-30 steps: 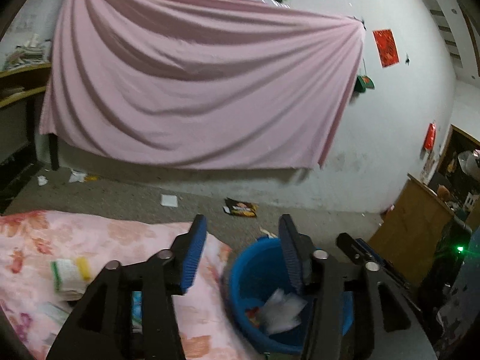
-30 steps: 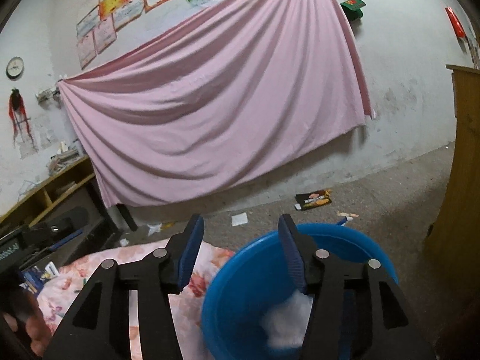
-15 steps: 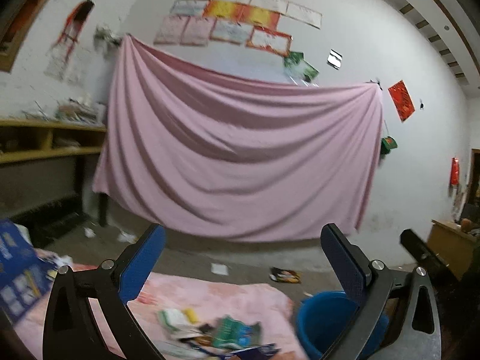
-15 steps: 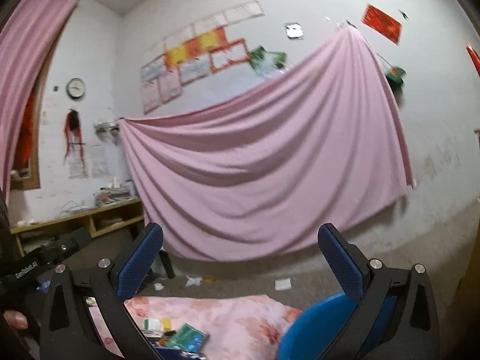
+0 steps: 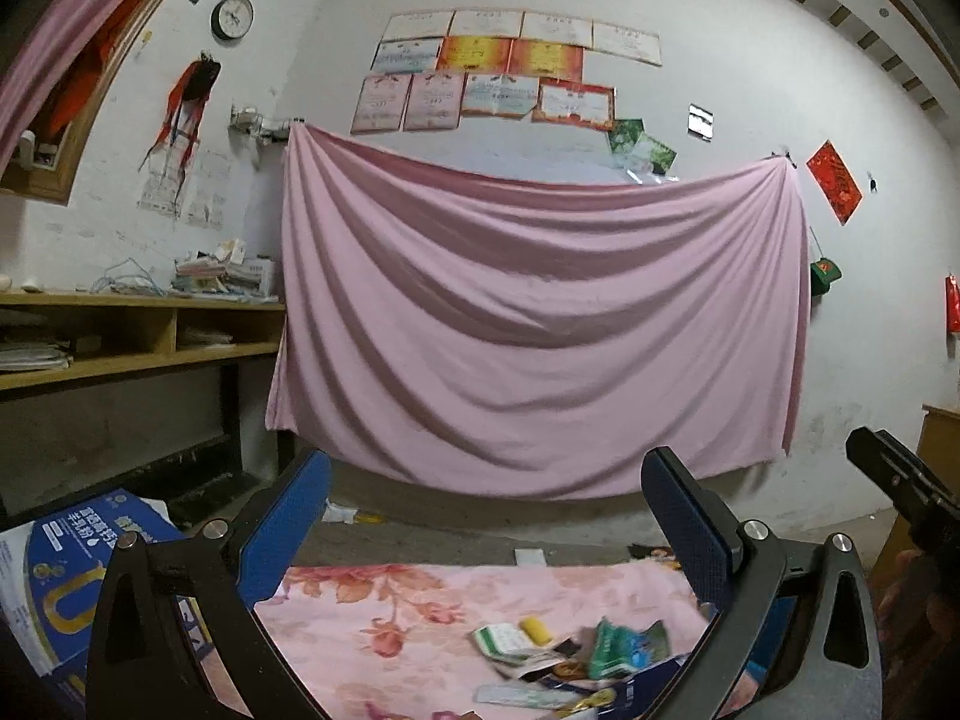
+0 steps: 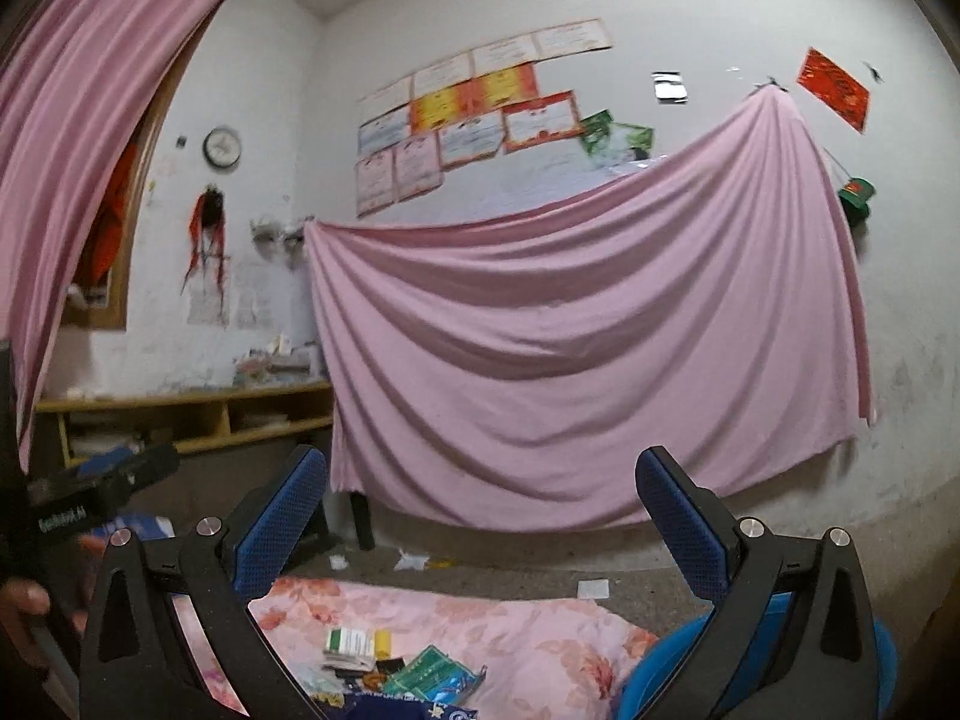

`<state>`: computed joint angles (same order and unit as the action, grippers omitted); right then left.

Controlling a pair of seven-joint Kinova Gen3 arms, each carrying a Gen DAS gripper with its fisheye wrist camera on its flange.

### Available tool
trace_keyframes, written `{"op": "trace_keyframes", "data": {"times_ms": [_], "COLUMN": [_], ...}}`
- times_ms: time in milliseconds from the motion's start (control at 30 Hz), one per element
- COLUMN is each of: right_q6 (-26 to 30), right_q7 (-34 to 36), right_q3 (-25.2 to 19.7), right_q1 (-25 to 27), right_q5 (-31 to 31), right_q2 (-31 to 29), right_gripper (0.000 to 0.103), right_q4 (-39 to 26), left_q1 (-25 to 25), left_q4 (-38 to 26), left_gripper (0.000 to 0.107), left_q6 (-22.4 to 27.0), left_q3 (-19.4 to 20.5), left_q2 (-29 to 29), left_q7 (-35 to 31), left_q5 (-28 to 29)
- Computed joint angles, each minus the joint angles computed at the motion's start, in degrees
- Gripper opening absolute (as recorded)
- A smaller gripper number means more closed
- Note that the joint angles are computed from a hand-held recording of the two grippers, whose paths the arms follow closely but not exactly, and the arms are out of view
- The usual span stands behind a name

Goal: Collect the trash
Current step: 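Move both tools back over the trash on the bed, then grasp the white receipt with the left tool while the right tool grasps the green packet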

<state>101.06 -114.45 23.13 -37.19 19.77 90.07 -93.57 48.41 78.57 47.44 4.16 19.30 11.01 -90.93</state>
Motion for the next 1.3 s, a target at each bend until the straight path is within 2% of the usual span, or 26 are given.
{"op": "trace_keyframes", "data": {"times_ms": [67,200,300,400,433,467,500,567,633,733,800,867,933,1133,1233,1300], "right_q6": [0.67,3.53,5.09,6.51,6.8,7.15,7.6,8.42,8.54,8.96,9.5,10.22,10.93,11.22,11.18,11.1], "right_q7": [0.75,0.46,-0.41,-0.18,0.19,0.16,0.28,0.8,0.86,0.81,0.7,0.82,0.9,0.83,0.87,0.7], "right_q3": [-0.43,-3.87,-5.84,-6.87,-7.48,-7.61,-7.88,-8.82,-10.4,-11.54,-11.79,-11.9,-12.19,-12.74,-13.54,-14.15], "right_q1": [-0.16,-0.84,-0.82,-0.68,-0.67,-0.67,-0.72,-0.78,-0.83,-0.77,-0.64,-0.53,-0.32,0.19,0.45,0.61], "right_q5": [-0.97,-3.61,-5.76,-7.78,-8.64,-9.11,-9.61,-10.99,-12.57,-13.91,-14.35,-14.76,-15.22,-16.13,-16.96,-17.55], "right_q2": [-0.1,-1.97,-2.96,-3.97,-4.46,-4.71,-5.01,-5.86,-6.66,-7.4,-7.5,-7.5,-7.44,-7.4,-7.4,-7.34], "right_gripper": [0.103,0.103,0.103,0.094,0.086,0.083,0.08,0.076,0.07,0.065,0.064,0.063,0.061,0.061,0.061,0.061], "right_q4": [2.1,10.17,14.75,19.56,21.79,22.96,24.41,28.0,31.43,34.29,34.56,34.61,34.56,34.83,35.22,35.5], "left_q1": [-0.7,-9.3,-13.37,-20.03,-22.25,-24.08,-26.19,-29.84,-32.69,-36.36,-37.17,-36.46,-33.97,-26.07,-24.78,-23.79], "left_q4": [-0.68,-2.84,-5.54,-8.6,-9.67,-11.14,-12.3,-15.02,-18.51,-24.01,-26.75,-28.64,-33.06,-48.56,-49.65,-51.09], "left_gripper": [0.101,0.101,0.101,0.101,0.1,0.099,0.096,0.077,0.065,0.062,0.062,0.062,0.062,0.062,0.062,0.05], "left_q6": [-1.4,-3.55,-3.52,-2.68,-2.44,-1.69,-1.49,-0.72,1.38,5.0,6.5,6.23,8.44,17.35,17.0,17.57], "left_q3": [-0.68,6.82,10.28,17.69,20.35,23.0,25.66,30.96,36.27,44.18,46.2,44.58,41.03,26.92,20.3,15.55], "left_q2": [0.22,1.26,2.99,5.26,6.11,7.17,8.25,11.17,14.6,19.87,21.86,22.74,23.97,29.14,29.0,29.21], "left_q7": [-3.36,-11.54,-18.13,-25.12,-27.45,-29.78,-32.12,-36.78,-41.44,-48.43,-53.09,-57.52,-61.87,-69.55,-70.38,-70.93], "left_q5": [4.06,13.38,20.37,26.07,27.82,29.32,30.84,33.74,36.67,41.7,45.11,49.67,54.33,68.31,75.3,79.82]}}
